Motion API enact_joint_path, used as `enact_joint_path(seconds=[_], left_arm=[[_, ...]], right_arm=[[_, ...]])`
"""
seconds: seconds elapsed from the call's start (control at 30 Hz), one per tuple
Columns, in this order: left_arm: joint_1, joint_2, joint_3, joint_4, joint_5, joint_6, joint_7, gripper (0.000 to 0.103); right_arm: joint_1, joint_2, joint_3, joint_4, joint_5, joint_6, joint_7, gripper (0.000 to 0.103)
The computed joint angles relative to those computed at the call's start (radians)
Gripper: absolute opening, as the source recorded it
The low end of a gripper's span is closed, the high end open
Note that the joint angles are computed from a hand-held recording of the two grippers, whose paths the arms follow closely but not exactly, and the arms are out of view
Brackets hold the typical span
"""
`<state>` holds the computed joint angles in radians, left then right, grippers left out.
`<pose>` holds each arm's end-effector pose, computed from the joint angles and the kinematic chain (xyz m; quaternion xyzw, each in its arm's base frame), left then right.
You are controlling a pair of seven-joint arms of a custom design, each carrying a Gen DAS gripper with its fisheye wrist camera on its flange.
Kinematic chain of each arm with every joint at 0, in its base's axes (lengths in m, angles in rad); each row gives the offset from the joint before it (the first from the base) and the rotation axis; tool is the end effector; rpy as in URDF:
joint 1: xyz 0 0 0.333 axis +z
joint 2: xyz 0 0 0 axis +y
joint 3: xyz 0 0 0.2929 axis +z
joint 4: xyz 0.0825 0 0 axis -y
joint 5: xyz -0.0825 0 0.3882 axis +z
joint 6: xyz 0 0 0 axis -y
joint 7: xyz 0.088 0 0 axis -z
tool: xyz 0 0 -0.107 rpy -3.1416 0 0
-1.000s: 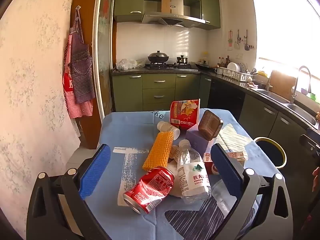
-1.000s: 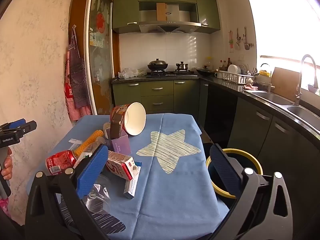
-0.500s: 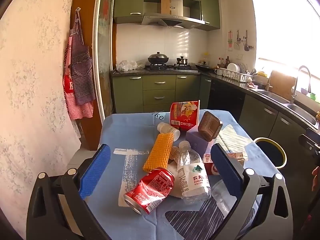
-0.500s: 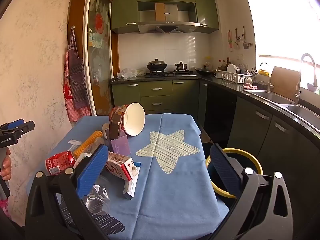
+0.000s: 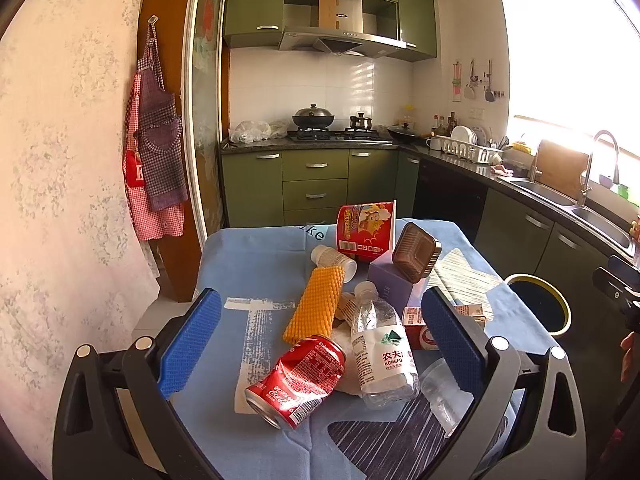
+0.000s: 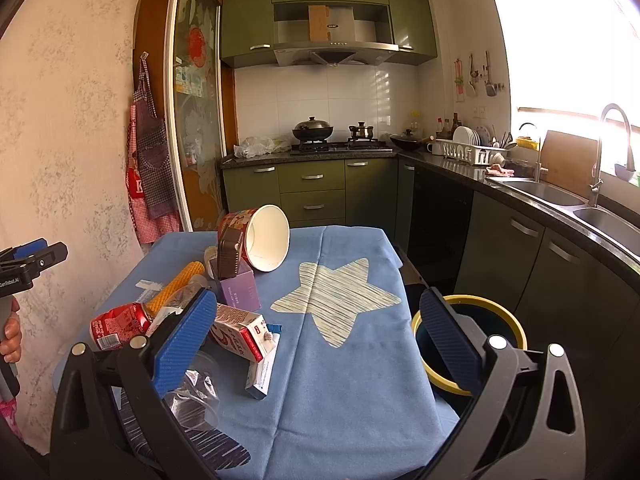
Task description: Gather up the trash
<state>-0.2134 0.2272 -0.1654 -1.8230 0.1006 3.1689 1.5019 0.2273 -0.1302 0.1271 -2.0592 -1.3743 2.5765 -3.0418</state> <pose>0.6161 -0.2443 0.5281 -0.4732 0.7021 -0.4444 0.2926 0.5245 0.2147 0.5293 -0.4910 0.6723 -0.4311 0.3480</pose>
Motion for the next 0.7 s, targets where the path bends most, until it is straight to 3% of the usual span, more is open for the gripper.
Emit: enact_joint_path(seconds=[0.23,0.7], left_arm=[[0.024,0.007,-0.028,0.005,-0.016,0.0,0.028,0.099],[0.023,0.006,-0.03,0.005,-0.028,-0.002,0.046,0.099]], right_arm=[[-0.001,0.0,-0.001,-0.001,0.0,0.002,0.001,0.097],[-0.001,0.011,-0.002,0.006,-0.005,-0.002,0.004,0.097]])
